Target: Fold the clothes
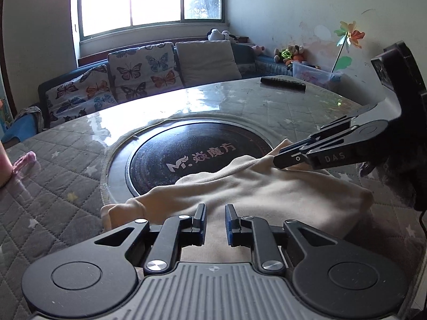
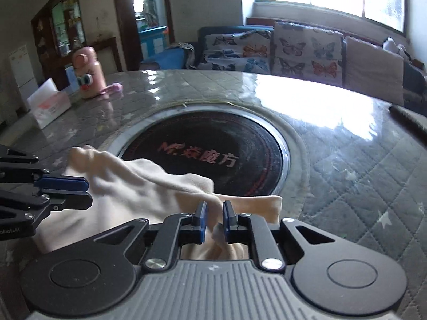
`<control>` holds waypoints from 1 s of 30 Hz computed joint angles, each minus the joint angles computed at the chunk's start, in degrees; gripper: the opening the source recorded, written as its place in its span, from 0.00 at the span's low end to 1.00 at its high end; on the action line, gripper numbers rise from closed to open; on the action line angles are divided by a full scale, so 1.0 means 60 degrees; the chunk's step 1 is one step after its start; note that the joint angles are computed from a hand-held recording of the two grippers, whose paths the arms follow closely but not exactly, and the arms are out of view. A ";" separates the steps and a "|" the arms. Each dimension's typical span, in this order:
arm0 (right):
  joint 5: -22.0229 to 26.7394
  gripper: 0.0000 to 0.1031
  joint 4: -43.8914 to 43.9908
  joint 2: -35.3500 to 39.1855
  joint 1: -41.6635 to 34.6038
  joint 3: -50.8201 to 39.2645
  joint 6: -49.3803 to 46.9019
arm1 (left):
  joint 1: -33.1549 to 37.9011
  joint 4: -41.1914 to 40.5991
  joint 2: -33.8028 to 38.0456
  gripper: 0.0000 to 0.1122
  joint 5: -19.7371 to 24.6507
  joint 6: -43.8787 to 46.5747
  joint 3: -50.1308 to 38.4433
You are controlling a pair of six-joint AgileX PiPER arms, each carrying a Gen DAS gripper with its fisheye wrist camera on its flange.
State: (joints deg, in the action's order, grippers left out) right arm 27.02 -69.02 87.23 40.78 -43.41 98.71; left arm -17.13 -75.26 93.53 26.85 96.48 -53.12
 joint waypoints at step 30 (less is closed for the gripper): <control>0.1309 0.14 0.1282 -0.1757 0.3119 0.1081 0.0230 | 0.0930 -0.0411 -0.0807 0.16 0.0170 0.0364 0.1173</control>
State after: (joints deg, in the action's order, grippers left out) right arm 34.87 -61.32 76.69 59.50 -36.92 100.09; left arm -11.55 -77.72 88.69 27.87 98.67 -46.09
